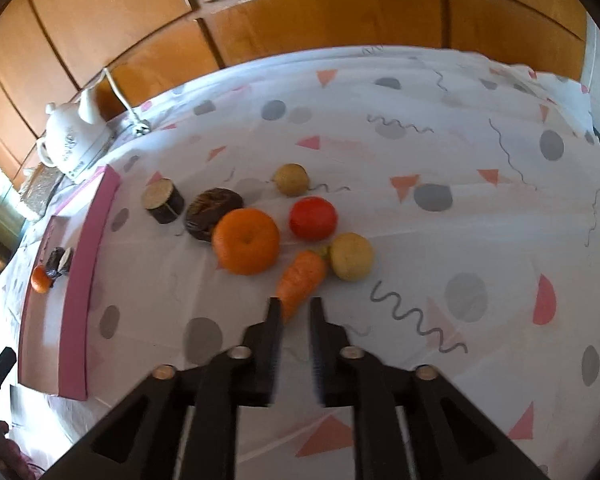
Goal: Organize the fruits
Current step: 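Lower the right tool over the carrot and close its fingers on it, then lift the carrot with the right tool and carry it toward the pink tray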
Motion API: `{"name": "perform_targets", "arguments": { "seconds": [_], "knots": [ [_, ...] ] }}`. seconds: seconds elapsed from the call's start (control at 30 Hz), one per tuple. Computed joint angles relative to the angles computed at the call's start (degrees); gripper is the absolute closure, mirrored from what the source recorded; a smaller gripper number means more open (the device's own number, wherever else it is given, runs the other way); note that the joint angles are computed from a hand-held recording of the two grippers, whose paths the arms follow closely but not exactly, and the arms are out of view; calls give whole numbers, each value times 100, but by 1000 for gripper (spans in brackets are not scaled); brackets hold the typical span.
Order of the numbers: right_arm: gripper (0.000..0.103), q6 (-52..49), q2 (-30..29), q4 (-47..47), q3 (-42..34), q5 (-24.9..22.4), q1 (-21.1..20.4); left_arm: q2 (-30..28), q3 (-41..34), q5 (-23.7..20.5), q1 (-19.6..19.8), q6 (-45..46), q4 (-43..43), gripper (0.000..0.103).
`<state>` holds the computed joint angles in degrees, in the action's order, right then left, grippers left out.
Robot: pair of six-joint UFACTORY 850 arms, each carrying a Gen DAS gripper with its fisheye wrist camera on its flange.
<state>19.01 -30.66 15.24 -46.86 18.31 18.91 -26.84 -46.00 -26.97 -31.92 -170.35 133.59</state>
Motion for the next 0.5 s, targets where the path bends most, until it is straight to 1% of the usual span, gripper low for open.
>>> {"name": "perform_targets", "arguments": {
  "seconds": [0.03, 0.1, 0.17, 0.2, 0.27, 0.3, 0.33, 0.37, 0.4, 0.5],
  "knots": [
    [78, 289, -12, -260, -8, 9, -32, -5, -4, 3, -2, -16, 3, 10],
    [78, 273, -45, -199, -52, 23, -32, -14, -15, 13, -3, 9, -12, 10],
    [77, 421, -124, -297, -169, -64, -39, -19, -21, 13, -5, 31, -28, 10],
    [77, 316, -168, -177, -233, -109, -25, -25, -27, 16, -4, 47, -47, 10],
    [77, -331, -271, 454, -391, -232, 28, -20, -16, 17, 1, 35, -42, 9],
    [78, -497, -308, 598, -446, -292, 44, -21, -17, 16, 5, 35, -50, 9],
    [82, -902, -321, 947, -473, -291, 86, -22, -16, 15, 13, 21, -46, 9],
    [84, -1337, -316, 1298, -483, -287, 130, -24, -13, 15, 29, -23, -15, 9],
    [85, -1549, -292, 1448, -462, -268, 162, -22, -5, 14, 45, -69, 13, 9],
    [86, -1566, -37, 1283, -226, -111, 262, 12, 39, -18, 107, -218, 21, 9]
  ]
}}
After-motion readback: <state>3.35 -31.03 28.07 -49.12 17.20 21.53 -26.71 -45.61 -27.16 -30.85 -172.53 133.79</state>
